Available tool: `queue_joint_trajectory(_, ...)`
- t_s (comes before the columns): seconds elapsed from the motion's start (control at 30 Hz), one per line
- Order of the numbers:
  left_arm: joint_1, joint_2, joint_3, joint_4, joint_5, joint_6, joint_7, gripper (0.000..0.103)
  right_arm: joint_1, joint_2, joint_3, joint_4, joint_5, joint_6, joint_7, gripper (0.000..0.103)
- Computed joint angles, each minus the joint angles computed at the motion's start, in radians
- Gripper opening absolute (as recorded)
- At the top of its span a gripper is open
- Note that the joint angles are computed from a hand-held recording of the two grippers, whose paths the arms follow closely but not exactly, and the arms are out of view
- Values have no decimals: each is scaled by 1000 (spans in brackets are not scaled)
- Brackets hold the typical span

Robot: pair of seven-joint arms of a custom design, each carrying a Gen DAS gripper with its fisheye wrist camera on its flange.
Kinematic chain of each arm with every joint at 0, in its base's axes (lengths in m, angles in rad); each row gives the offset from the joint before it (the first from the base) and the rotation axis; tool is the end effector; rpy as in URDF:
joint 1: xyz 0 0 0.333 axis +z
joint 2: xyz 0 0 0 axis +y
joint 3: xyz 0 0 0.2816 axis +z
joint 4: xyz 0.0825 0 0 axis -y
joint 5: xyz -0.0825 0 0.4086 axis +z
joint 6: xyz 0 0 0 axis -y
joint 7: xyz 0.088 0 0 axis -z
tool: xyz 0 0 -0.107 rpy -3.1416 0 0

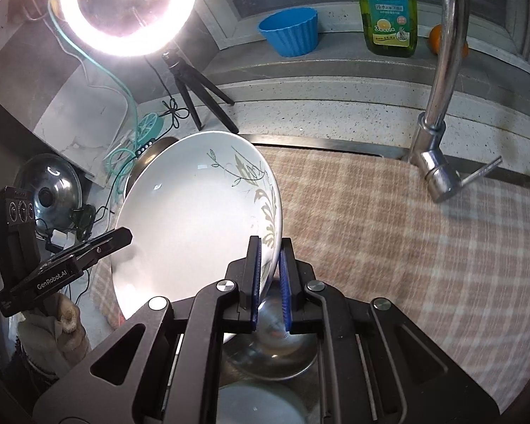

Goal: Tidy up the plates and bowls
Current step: 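Carry the gold-leaf plate over the plate stack and lower it on top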

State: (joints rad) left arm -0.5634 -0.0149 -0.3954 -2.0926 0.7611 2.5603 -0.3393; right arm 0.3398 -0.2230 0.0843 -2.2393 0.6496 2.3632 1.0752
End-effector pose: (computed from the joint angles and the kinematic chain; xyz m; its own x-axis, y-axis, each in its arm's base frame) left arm 0.3367 -0.4983 0.4313 0.2338 -0.8642 0.4455 -0.7474 -0.4528 -0.4862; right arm 0.4911 0.2313 0.4553 0.5451 -0.7553 -0.3639 -0.8146 -0.3746 -0.4428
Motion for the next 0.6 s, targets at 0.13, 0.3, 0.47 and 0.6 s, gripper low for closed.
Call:
queue_joint_trajectory(0.13, 3, -65, 0, -72, -39, 36, 29, 11, 15, -73, 22, -74, -1, 33, 53, 10)
queue_joint_trajectory(0.3, 6, -146, -3, -166, -107, 80, 90, 11, 47, -148, 43, -158, 3, 65, 118, 10)
queue_joint_trajectory(0.47, 6, -221, -4, -258, -172, 121, 141, 11, 82, -198, 60, -232, 2, 84, 176, 10)
queue_joint_trajectory(0.6, 2, -265, -7, -311, -204, 142, 166, 11, 112, -238, 68, -291, 12, 107, 210, 10)
